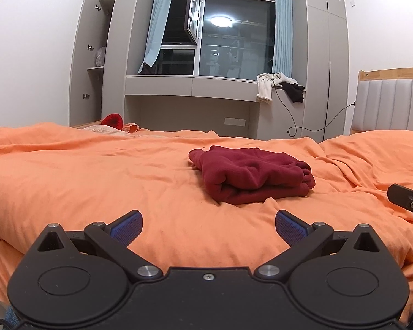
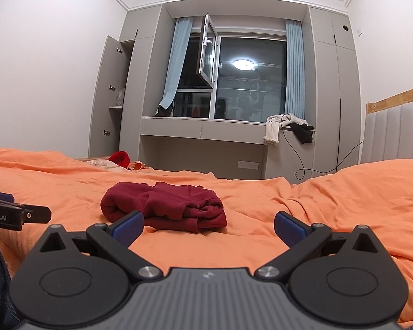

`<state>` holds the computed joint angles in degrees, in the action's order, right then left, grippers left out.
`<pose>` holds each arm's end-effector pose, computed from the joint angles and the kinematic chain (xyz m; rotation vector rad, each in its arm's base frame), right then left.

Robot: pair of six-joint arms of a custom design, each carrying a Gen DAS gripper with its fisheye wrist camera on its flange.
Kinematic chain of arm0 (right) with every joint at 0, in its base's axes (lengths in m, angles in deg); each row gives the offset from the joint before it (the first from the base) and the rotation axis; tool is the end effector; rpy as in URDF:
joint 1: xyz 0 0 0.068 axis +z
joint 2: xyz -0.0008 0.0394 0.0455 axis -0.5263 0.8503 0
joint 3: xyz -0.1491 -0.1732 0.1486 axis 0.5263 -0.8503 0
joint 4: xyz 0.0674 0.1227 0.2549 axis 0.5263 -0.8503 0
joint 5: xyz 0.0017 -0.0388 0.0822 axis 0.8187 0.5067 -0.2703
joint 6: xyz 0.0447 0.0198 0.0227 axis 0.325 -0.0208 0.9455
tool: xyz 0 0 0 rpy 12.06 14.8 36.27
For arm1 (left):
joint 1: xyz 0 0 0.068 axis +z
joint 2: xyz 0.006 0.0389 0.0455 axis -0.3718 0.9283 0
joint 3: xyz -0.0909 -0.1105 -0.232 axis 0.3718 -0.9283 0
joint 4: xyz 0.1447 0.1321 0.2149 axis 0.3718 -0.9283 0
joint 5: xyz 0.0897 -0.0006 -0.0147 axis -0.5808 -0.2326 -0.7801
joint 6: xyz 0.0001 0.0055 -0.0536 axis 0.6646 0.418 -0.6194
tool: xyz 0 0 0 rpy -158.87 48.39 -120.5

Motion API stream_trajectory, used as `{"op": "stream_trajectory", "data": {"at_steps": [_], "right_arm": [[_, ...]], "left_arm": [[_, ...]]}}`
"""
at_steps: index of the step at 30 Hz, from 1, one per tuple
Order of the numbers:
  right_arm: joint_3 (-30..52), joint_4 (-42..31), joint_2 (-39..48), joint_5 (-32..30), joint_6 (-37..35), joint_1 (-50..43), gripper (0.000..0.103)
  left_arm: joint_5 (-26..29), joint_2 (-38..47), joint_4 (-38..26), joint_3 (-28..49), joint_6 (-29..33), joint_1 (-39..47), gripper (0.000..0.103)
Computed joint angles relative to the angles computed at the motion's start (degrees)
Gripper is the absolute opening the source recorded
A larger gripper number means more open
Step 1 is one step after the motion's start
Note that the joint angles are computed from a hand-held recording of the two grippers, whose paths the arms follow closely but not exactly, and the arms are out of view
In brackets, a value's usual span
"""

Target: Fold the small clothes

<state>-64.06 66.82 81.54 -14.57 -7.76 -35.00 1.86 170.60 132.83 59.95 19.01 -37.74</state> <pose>0.2873 -0.0139 0.0632 -0.0502 1.6479 -0.0341 0.3349 -0.0914 0.0843 0.0984 1.8581 -0.1544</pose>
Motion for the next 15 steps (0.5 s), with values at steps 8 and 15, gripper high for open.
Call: {"op": "stream_trajectory", "data": {"at_steps": [8,15], "right_arm": [[-0.01,-0.22,-0.23,-0.48,0.09,-0.51,0.103],[-0.03,-0.24,-0.26,-0.49,0.10,-0.52,0.103]], "left_arm": [[-0.02,0.16,-0.04,0.13,0.19,-0.01,0.102],[-0.32,0.14,-0.40,0.42,0.08,-0.26,0.102]]}}
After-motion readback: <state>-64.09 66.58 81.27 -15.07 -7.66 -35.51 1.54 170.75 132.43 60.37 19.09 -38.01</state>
